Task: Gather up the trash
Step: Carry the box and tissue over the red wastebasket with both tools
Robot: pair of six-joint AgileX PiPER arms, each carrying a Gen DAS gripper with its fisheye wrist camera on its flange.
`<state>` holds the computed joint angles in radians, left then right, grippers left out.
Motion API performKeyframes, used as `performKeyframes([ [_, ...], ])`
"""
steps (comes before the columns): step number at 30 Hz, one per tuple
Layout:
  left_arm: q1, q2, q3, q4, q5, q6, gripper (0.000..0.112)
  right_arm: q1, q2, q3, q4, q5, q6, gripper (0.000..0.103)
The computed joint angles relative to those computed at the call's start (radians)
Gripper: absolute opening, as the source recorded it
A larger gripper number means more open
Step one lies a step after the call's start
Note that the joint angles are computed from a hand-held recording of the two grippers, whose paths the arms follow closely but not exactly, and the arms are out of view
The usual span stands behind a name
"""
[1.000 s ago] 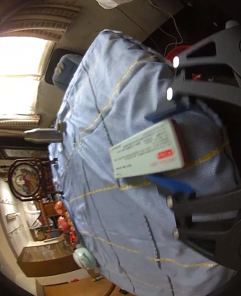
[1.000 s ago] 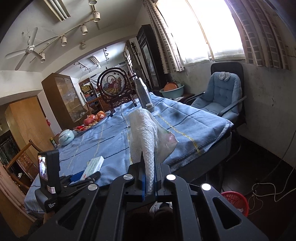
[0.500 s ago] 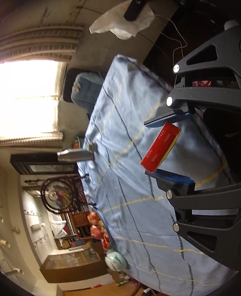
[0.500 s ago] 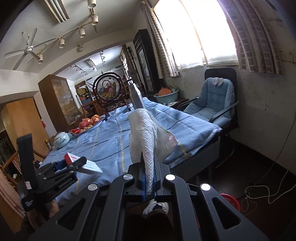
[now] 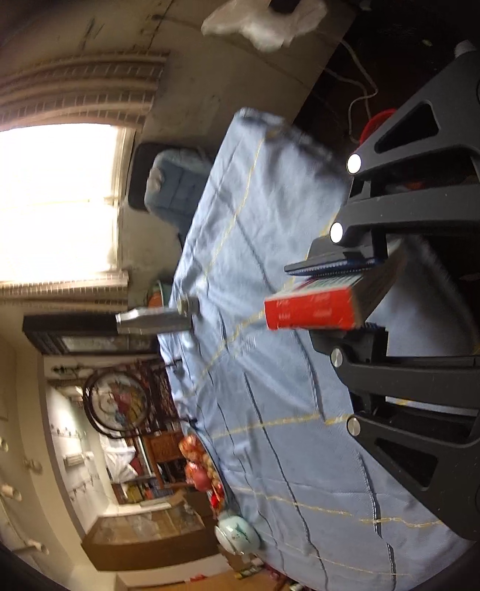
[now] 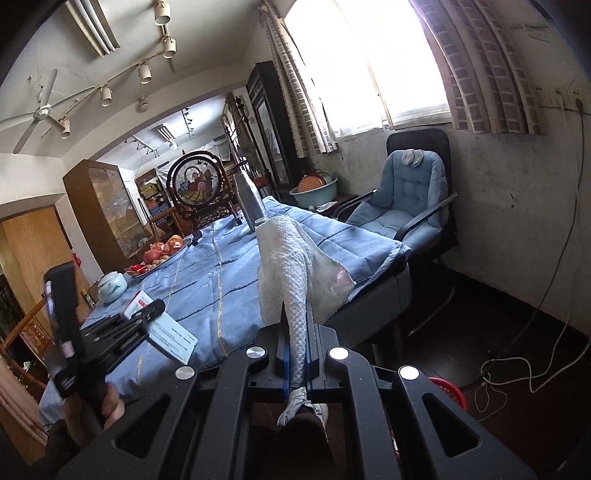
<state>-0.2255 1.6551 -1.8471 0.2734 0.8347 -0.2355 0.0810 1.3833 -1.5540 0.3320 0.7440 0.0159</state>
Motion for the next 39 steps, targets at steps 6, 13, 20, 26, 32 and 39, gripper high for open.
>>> performKeyframes([
  [6, 0.111, 0.112, -0.125, -0.108, 0.061, 0.029, 0.041, -0.006, 0.032, -0.003, 0.017, 0.006, -0.002, 0.006],
  [13, 0.188, 0.12, -0.133, -0.306, 0.089, 0.12, 0.042, 0.0, 0.066, -0.009, 0.021, 0.004, 0.003, 0.006],
  [20, 0.212, 0.103, -0.103, -0.408, 0.06, 0.17, 0.034, 0.0, 0.08, -0.02, 0.029, 0.011, -0.008, 0.006],
  [26, 0.196, 0.079, -0.143, -0.382, 0.054, 0.172, 0.021, -0.009, 0.083, -0.017, 0.057, 0.004, -0.037, 0.006],
  [32, 0.1, 0.034, -0.126, -0.227, 0.019, 0.119, 0.021, -0.015, 0.078, -0.012, 0.064, -0.001, -0.042, 0.006],
  [39, -0.021, 0.02, -0.126, -0.152, 0.018, 0.122, 0.021, -0.029, 0.031, 0.015, 0.034, -0.004, -0.043, 0.006],
])
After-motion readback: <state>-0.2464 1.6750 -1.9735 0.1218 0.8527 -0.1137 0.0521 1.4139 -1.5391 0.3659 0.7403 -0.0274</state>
